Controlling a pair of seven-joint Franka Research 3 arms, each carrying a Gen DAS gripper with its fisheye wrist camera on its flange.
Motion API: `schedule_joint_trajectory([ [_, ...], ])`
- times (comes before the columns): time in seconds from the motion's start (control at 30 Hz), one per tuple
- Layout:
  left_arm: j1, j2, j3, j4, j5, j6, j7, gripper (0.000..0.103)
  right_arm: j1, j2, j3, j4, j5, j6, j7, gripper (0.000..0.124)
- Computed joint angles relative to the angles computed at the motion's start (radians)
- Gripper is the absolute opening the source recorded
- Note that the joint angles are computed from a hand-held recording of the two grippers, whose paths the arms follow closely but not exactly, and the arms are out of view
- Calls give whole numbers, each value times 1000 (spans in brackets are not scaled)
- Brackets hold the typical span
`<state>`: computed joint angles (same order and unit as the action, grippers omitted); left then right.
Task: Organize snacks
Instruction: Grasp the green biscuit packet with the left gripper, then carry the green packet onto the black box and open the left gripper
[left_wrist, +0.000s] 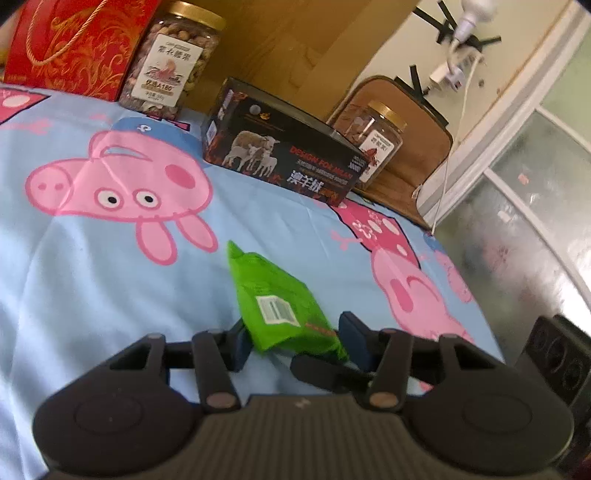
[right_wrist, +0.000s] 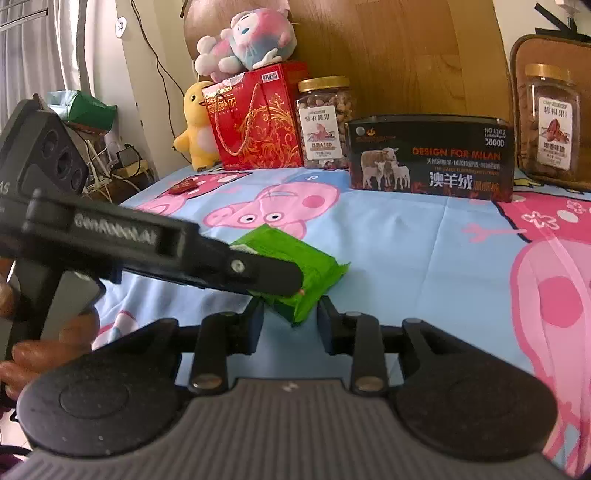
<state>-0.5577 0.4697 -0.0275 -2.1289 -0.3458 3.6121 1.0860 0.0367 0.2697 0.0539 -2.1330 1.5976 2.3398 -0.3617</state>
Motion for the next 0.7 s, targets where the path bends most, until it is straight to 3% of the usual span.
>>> schedule_joint_trajectory([
  [0.17, 131, 13, -92, -4, 143, 22, -129, 45, -2, 2, 0, 2, -20, -12, 19, 38],
  [0.2, 143, 19, -99, 0, 163, 15, -151, 39, -3, 1, -1, 1, -22, -15, 22, 40],
  [0.27, 129, 23, -83, 1, 168, 16, -163, 31, -4, 1, 0, 1, -23, -15, 26, 42],
  [0.37, 147, 23, -92, -6, 209, 24, -200, 31, -7, -2, -1, -2, -18, -24, 22, 42],
  [0.43, 118, 20, -68, -7, 197, 21, -186, 31, -8, -5, -1, -6, -6, -24, 9, 35],
  [0.63, 58, 5, -24, -7, 142, -5, -128, 31, -5, -12, -4, -16, 20, -23, -25, 34],
  [0.7, 39, -3, -7, -6, 117, -27, -112, 35, -2, -9, -5, -11, 10, -20, -15, 34],
])
